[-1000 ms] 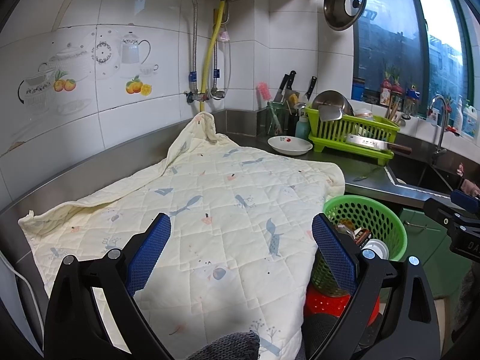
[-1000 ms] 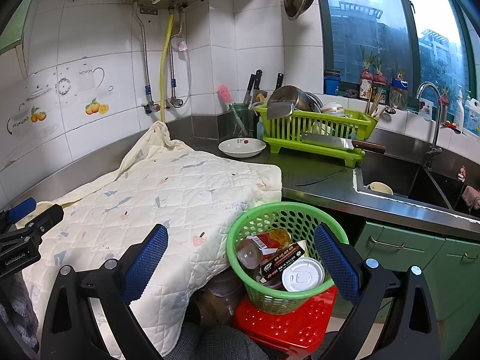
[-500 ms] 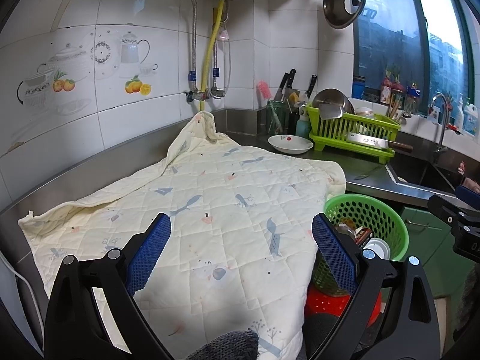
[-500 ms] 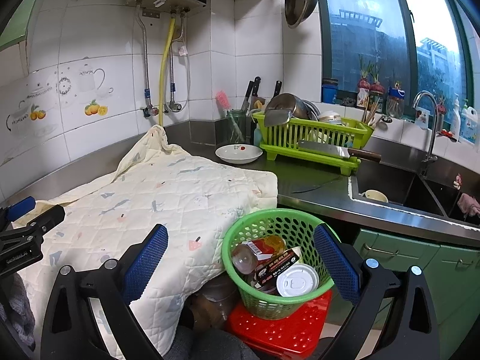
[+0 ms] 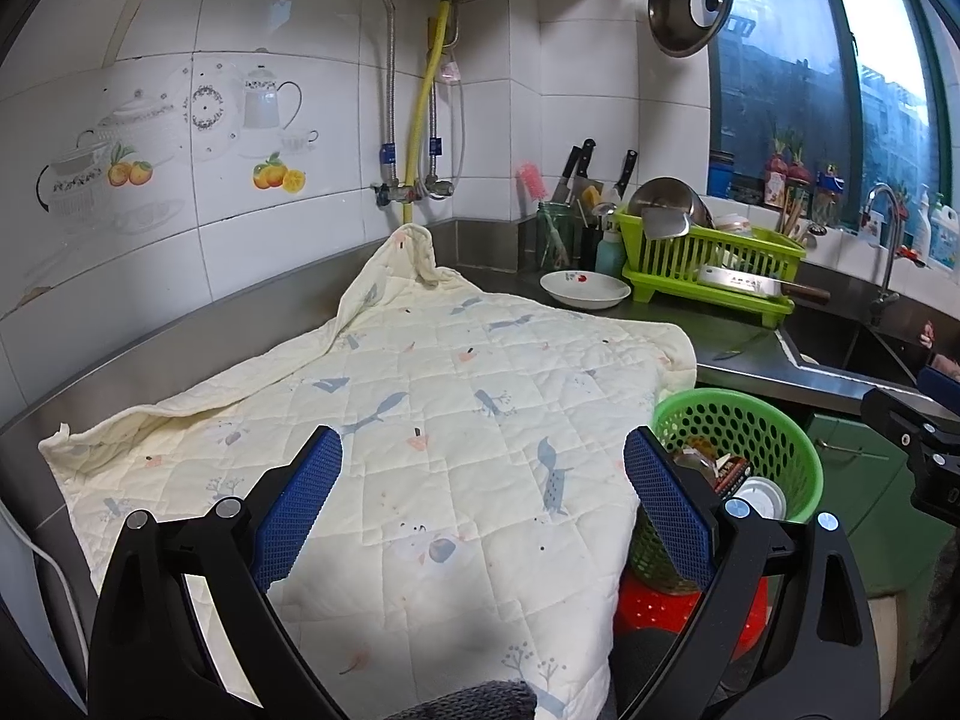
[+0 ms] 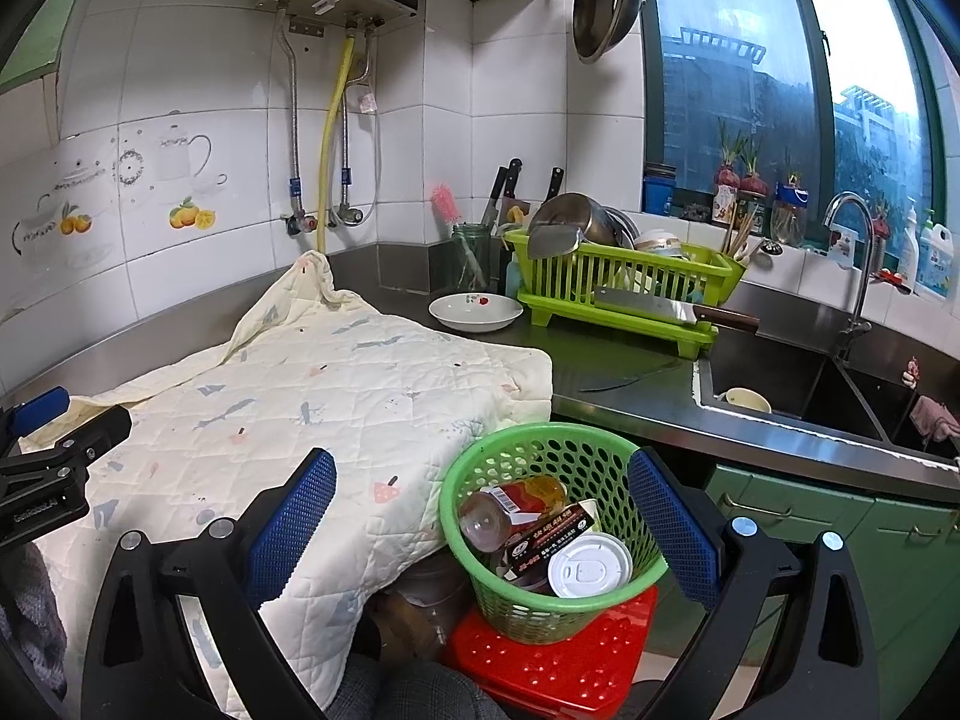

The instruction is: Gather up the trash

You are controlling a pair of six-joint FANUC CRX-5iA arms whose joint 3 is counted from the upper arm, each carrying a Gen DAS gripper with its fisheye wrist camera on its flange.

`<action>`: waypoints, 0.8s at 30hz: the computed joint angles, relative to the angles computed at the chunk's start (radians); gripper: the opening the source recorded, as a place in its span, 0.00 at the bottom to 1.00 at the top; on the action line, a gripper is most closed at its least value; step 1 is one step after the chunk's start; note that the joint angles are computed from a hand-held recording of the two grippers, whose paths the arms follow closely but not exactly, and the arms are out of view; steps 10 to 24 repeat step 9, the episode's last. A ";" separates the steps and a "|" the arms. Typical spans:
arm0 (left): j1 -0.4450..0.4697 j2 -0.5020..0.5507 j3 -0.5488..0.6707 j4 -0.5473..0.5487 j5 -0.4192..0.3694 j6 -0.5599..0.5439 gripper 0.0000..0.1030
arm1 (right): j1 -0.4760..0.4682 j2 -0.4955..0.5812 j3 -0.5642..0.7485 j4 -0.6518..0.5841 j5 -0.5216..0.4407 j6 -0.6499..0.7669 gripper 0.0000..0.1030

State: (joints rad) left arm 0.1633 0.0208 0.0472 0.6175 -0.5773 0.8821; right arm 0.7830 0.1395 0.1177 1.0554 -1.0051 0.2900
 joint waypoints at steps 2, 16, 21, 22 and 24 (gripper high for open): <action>0.000 0.001 0.000 0.000 -0.003 0.000 0.91 | 0.000 -0.001 0.000 -0.001 0.001 0.000 0.92; 0.001 0.001 -0.001 -0.002 -0.009 0.003 0.91 | 0.001 0.001 0.000 0.000 -0.002 -0.005 0.92; 0.001 0.001 -0.001 -0.002 -0.009 0.003 0.91 | 0.001 0.001 0.000 0.000 -0.002 -0.005 0.92; 0.001 0.001 -0.001 -0.002 -0.009 0.003 0.91 | 0.001 0.001 0.000 0.000 -0.002 -0.005 0.92; 0.001 0.001 -0.001 -0.002 -0.009 0.003 0.91 | 0.001 0.001 0.000 0.000 -0.002 -0.005 0.92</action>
